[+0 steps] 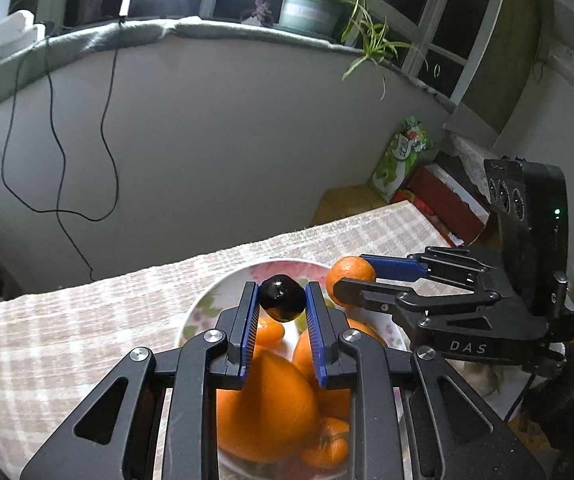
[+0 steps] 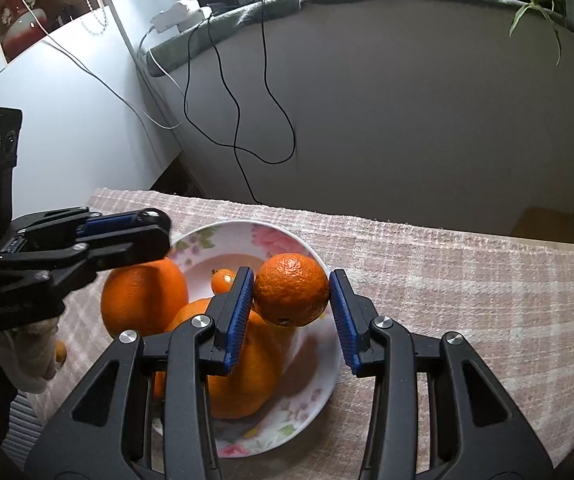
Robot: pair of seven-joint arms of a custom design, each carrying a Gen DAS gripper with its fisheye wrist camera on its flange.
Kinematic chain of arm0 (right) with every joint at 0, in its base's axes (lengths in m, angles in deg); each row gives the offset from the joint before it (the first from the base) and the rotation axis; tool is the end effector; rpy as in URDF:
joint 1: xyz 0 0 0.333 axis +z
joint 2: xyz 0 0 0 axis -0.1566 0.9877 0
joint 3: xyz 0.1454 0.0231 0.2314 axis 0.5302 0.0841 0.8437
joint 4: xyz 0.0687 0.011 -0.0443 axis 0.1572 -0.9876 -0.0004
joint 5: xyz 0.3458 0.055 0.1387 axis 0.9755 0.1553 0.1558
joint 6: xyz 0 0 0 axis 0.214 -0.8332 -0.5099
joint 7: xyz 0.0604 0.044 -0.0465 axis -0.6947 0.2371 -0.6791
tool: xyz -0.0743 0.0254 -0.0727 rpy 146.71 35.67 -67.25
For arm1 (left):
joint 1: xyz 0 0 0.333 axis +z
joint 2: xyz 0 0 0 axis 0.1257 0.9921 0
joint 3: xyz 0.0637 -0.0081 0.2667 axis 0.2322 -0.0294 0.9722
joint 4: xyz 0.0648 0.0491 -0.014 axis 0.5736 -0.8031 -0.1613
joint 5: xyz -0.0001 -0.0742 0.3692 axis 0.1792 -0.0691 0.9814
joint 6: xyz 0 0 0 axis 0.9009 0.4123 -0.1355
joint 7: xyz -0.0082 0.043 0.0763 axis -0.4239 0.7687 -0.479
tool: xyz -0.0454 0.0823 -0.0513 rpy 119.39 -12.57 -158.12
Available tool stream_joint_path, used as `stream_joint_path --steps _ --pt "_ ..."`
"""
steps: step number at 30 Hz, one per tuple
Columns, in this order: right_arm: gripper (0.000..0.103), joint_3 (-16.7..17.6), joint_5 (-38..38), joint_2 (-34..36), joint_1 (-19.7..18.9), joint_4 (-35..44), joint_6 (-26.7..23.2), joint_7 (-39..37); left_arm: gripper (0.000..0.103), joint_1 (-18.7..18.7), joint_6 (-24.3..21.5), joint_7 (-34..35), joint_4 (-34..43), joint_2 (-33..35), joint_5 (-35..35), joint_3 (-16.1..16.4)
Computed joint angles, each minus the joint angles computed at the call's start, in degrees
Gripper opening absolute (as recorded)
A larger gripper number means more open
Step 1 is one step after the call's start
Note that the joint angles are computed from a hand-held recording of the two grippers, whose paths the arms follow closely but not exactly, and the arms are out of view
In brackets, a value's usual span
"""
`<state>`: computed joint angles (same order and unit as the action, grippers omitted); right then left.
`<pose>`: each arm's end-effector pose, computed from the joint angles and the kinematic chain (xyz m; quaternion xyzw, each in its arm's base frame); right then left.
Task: Organize fruits
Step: 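Lower the plum and tangerine onto the plate and open both grippers, then move the right gripper back toward the brown kiwi on the cloth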
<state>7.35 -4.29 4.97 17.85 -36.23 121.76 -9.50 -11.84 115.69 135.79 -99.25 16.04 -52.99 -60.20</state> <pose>0.6199 0.3684 0.3479 -0.7852 0.4890 -0.0668 0.3740 0.5619 -0.3990 0.3825 -0.5666 0.7265 -0.3717 0.1141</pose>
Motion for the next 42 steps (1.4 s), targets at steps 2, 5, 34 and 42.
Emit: stream_joint_path --steps 2,5,34,42 --pt "0.041 0.06 0.04 0.54 -0.10 0.69 -0.36 -0.03 0.022 0.53 -0.81 1.14 0.91 0.77 -0.60 -0.75" --pt "0.041 0.45 0.40 0.94 -0.48 1.25 -0.73 -0.42 0.022 0.61 -1.36 1.51 1.53 1.32 -1.31 -0.84" --pt "0.059 2.63 5.46 -0.98 -2.55 -1.42 0.61 -4.64 0.030 1.35 -2.87 2.68 1.95 0.45 -5.83 -1.47" --pt "0.061 2.53 6.18 -6.65 -1.50 -8.53 4.04 -5.62 0.030 -1.38 -1.00 -3.92 -4.61 -6.18 -0.45 2.40"
